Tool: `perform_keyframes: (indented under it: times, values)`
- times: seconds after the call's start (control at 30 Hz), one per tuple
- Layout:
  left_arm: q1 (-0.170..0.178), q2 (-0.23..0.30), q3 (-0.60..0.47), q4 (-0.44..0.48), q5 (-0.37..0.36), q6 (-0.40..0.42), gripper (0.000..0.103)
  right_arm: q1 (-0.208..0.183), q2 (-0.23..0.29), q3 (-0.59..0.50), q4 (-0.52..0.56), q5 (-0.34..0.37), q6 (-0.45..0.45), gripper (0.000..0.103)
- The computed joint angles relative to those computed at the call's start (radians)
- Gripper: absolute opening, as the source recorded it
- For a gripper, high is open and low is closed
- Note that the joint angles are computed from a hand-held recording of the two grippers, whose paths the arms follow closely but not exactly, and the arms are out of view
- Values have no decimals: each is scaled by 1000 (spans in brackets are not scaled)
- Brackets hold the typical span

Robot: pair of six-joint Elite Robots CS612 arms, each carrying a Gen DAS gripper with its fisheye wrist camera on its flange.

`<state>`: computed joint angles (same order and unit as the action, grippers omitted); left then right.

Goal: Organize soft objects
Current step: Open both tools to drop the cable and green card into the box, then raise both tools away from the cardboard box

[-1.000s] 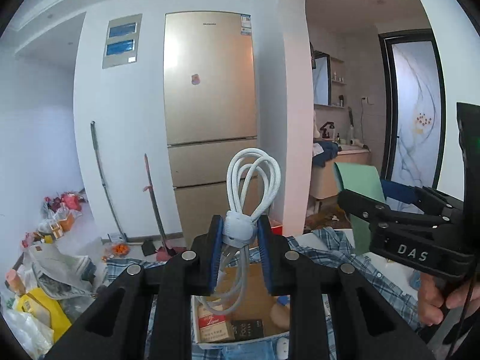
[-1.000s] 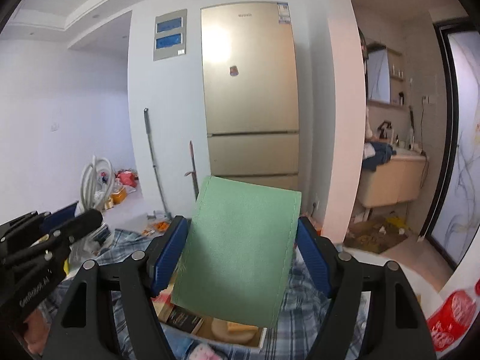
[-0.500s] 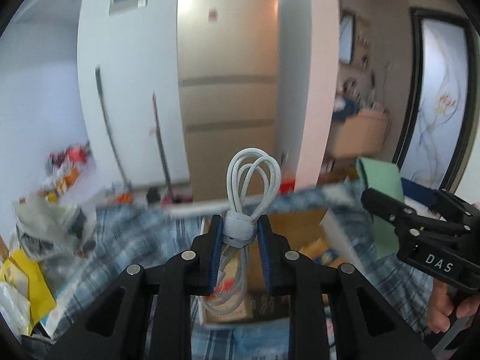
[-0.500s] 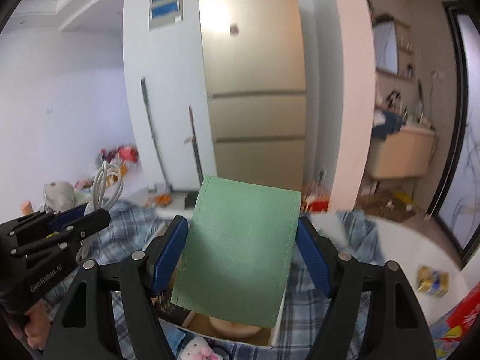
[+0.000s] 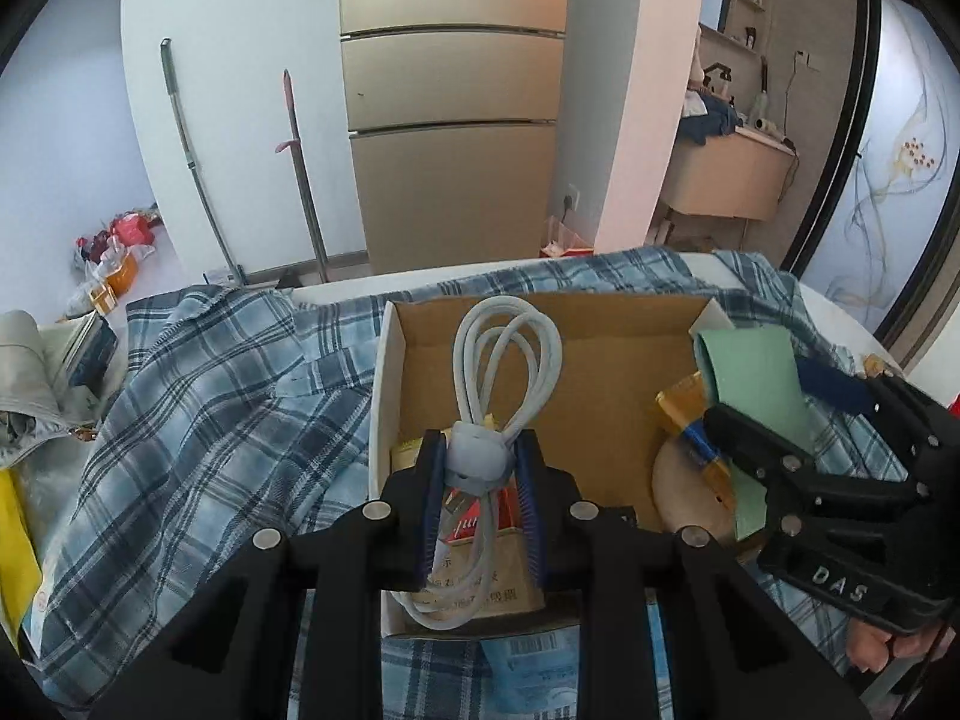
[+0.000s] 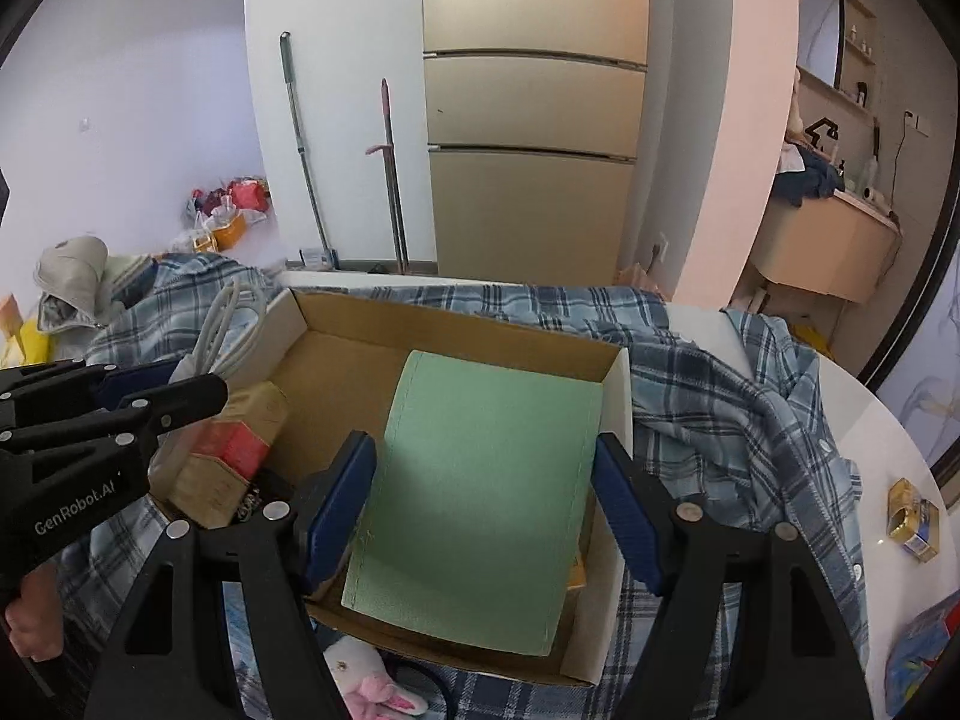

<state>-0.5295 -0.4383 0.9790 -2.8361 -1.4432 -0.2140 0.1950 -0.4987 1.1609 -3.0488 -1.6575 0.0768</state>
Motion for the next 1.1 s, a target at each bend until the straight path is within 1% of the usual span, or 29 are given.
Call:
perform_keyframes:
  times: [0.13,0.23,0.27,0.33,0.37,0.4,0.43,0.5,0.6,0.67,0.8,0.9,0.93,0.97,1.0,1.07,1.1]
  values:
    - [2,12,-20,38,-34,5,24,0,6,-11,23,2,-6,72]
    - [-2,21,-38,60,-13,20,25,-1,8,-17,39,8,-5,72]
    - [-1,21,-42,74,-16,11,28,-2,9,-17,40,7,-1,72]
    - [2,21,-40,71,-20,-5,46,-1,9,-16,36,3,4,73]
    - [0,20,-35,54,-2,-9,67,-2,9,-15,32,2,6,75]
    - [-2,17,-26,29,17,-9,77,-3,10,-17,30,1,11,76]
    - [-4,14,-17,5,32,-5,77,-4,10,-17,28,1,18,78]
    - [-5,9,-6,-26,35,5,78,-5,9,-16,32,3,27,78]
    - [-9,4,4,-50,54,13,78,-6,8,-15,27,3,30,78]
    - [-11,0,14,-72,61,23,78,-6,7,-13,11,-4,32,82]
    - [-13,-11,35,-129,63,24,78,-6,5,-4,-26,-13,41,84]
    - [-14,-22,60,-193,54,36,78,-6,4,0,-52,-11,41,84]
    - [-16,-24,67,-214,62,41,79,-6,4,1,-61,-14,42,86]
    - [-19,-27,76,-244,70,47,85,-5,5,2,-72,-20,43,87]
    - [-21,-29,84,-272,75,54,87,-5,4,4,-85,-25,44,89]
    - [-23,-37,98,-309,73,68,87,-5,2,14,-125,-29,47,94]
    - [-24,-41,105,-325,75,71,87,-5,1,19,-146,-33,48,95]
